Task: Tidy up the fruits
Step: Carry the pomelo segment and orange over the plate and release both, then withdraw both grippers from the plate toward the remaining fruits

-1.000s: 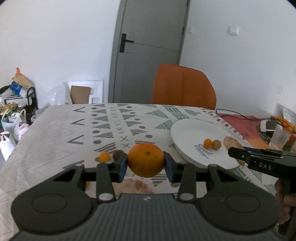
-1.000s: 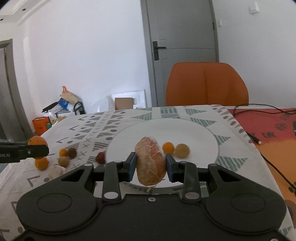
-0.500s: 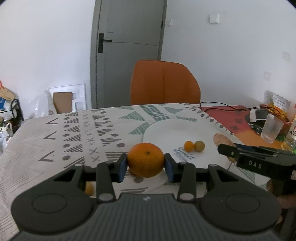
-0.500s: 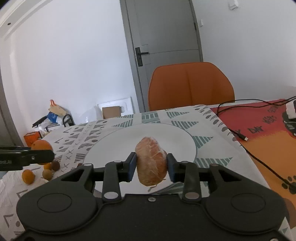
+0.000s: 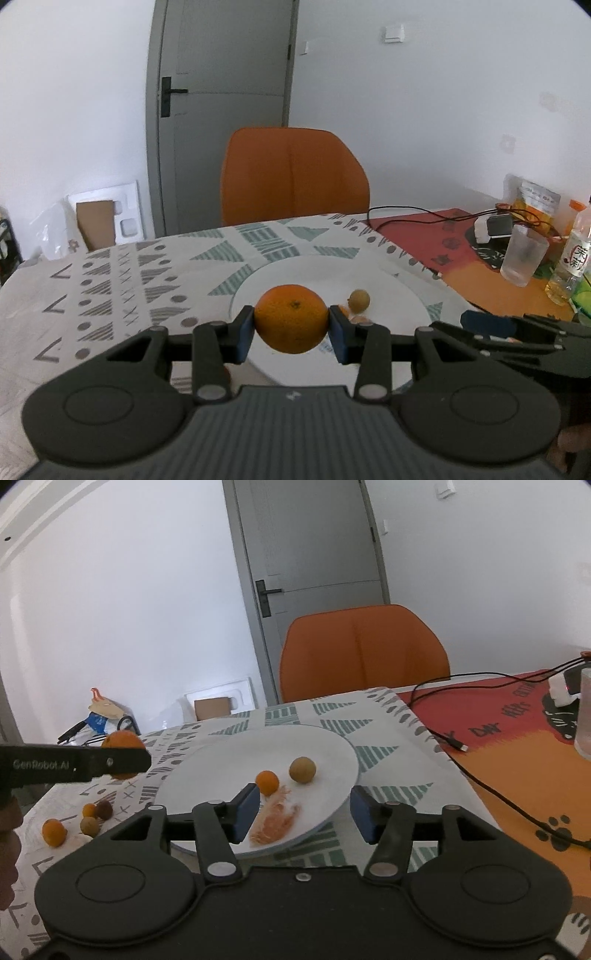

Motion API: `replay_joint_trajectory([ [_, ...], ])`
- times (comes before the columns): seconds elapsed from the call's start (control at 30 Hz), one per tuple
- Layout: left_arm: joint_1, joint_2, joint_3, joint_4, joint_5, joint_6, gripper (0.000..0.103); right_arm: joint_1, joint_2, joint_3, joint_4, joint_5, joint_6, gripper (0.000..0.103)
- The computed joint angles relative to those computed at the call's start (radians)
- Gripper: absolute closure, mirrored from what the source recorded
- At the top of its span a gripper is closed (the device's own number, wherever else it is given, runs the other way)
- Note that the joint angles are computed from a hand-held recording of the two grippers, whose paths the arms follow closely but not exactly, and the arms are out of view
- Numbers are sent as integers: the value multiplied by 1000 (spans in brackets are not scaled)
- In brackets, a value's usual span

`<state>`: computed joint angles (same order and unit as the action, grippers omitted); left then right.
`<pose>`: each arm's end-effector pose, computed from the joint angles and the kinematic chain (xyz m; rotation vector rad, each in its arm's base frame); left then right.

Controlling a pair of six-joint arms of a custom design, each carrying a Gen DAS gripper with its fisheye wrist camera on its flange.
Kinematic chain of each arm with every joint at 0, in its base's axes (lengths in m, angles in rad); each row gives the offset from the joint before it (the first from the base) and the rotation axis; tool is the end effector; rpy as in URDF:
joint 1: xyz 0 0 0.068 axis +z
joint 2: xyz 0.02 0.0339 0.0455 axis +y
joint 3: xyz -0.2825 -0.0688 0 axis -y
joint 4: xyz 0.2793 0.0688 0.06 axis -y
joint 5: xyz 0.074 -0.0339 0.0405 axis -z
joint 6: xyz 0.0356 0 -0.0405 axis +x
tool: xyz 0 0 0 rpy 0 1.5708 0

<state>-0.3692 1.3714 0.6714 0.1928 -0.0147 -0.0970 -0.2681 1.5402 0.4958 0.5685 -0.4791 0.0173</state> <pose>0.2913 -0.1121 0.2031 0.2745 2.0710 -0.2690 0.2911 -0.0630 0.1361 -0.0102 2.0045 0.3293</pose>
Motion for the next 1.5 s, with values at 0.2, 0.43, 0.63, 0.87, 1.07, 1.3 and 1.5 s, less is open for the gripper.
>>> replay_joint_trajectory([
  [0.2,-34,41,34,25,-10,4,62,-3,-15,-9,7,14,-5,42],
  [0.43,-37,34,22,56,-33,-1,57,-1,-28,-9,-6,15,-10,40],
  [0.63,1,-24,-14,35,-32,-20,38,16,-41,-13,-10,21,-9,35],
  [0.87,61,-126,-82,18,-54,-12,26,50,-47,-17,-15,27,4,32],
  [1.07,141,-199,-128,-12,-40,-27,22,90,-59,-20,-21,48,8,31],
  [1.3,221,-268,-171,-41,-27,-29,20,126,-79,-29,-26,61,18,27],
  [1.5,277,-305,-204,-64,-12,-42,18,156,-96,-29,-46,55,18,23],
])
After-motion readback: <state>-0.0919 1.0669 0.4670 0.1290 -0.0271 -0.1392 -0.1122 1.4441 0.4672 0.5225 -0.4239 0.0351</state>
